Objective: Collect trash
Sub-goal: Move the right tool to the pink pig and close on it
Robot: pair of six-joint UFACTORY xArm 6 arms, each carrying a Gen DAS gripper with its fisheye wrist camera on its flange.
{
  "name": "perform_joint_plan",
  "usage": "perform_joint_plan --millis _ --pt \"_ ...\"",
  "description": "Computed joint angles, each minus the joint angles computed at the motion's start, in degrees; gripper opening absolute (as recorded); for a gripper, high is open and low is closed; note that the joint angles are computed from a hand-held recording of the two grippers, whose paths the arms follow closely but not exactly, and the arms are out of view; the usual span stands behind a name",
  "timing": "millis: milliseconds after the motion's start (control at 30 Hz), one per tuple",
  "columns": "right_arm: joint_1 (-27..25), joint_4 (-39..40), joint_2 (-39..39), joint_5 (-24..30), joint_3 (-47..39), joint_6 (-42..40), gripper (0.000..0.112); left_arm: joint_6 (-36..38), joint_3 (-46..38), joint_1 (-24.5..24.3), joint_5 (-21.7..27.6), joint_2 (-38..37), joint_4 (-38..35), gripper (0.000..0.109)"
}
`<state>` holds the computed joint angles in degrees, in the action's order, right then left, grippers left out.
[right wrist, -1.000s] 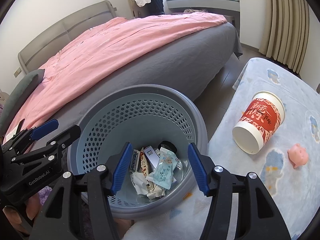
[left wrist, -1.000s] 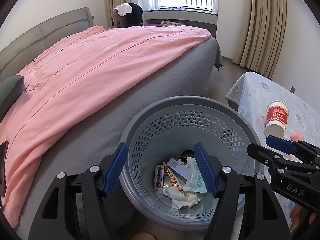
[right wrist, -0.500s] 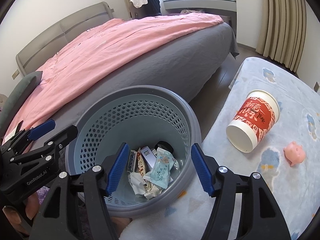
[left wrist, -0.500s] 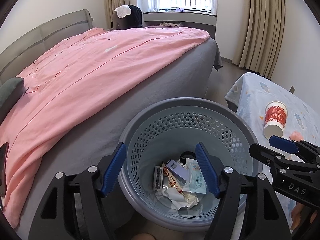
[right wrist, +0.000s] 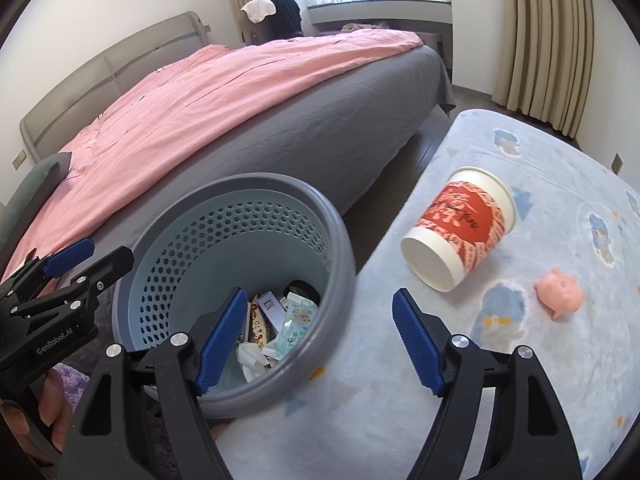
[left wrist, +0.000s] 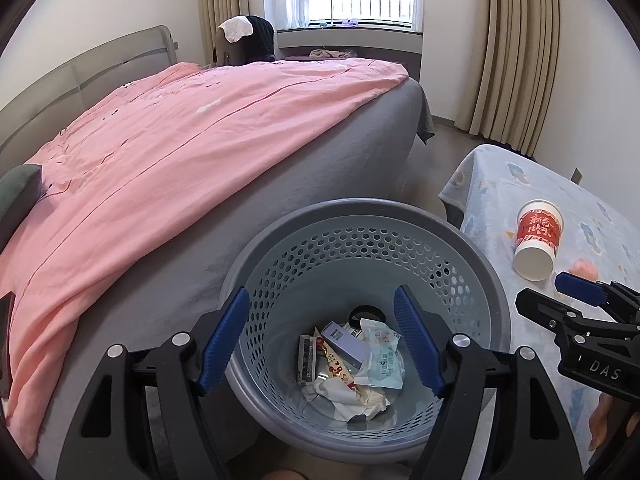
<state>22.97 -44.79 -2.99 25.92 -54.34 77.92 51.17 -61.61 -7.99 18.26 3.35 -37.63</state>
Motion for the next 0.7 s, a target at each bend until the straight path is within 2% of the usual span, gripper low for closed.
perform_joint_plan --millis 100,700 --pt "-0.44 -0.81 -1.99 0.58 2.10 1.35 0.076 0.62 0.41 -0.33 -0.07 -0.38 -0.73 0.076" --pt "-4.73 -5.24 -18.30 7.45 16.66 12.35 0.080 5.91 3.20 -3.08 2.28 -4.05 -5.83 0.076"
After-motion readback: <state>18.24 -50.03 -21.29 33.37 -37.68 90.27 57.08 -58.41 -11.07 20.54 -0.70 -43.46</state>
